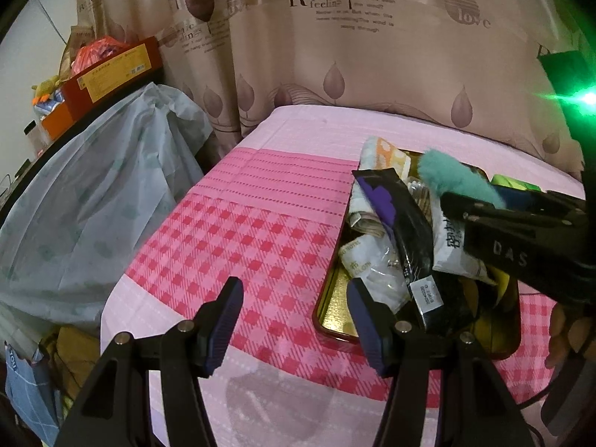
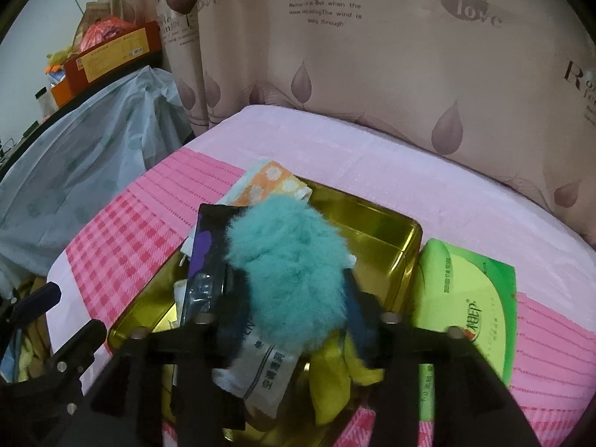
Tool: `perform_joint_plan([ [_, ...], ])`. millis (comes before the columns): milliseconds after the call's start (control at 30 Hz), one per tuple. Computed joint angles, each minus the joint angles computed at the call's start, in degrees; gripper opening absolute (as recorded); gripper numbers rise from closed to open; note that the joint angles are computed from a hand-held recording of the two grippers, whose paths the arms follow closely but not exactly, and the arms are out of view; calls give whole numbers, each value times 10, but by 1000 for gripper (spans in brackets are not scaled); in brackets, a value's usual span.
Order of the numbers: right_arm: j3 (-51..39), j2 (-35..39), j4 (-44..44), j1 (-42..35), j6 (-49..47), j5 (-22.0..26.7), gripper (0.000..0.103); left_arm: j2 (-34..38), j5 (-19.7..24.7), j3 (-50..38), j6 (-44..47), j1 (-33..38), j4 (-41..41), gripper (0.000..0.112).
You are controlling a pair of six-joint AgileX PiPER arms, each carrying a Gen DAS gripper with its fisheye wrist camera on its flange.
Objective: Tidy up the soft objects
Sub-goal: 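Carry the teal pom-pom into the gold tin and open the right gripper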
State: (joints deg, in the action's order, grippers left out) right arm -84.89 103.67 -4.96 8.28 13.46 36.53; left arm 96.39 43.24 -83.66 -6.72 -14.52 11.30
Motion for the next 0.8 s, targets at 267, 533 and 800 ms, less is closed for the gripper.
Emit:
perform_joint_plan([
  [267, 51, -51, 1, 5, 11, -9, 85, -2, -1, -1, 7, 2, -8, 59],
  [533, 151, -141, -126, 56, 143, 8, 95, -5, 0, 3, 7, -4, -10, 59],
  [800, 211, -199, -173, 90, 249, 44, 100, -17, -7, 14, 16, -8, -20, 59],
])
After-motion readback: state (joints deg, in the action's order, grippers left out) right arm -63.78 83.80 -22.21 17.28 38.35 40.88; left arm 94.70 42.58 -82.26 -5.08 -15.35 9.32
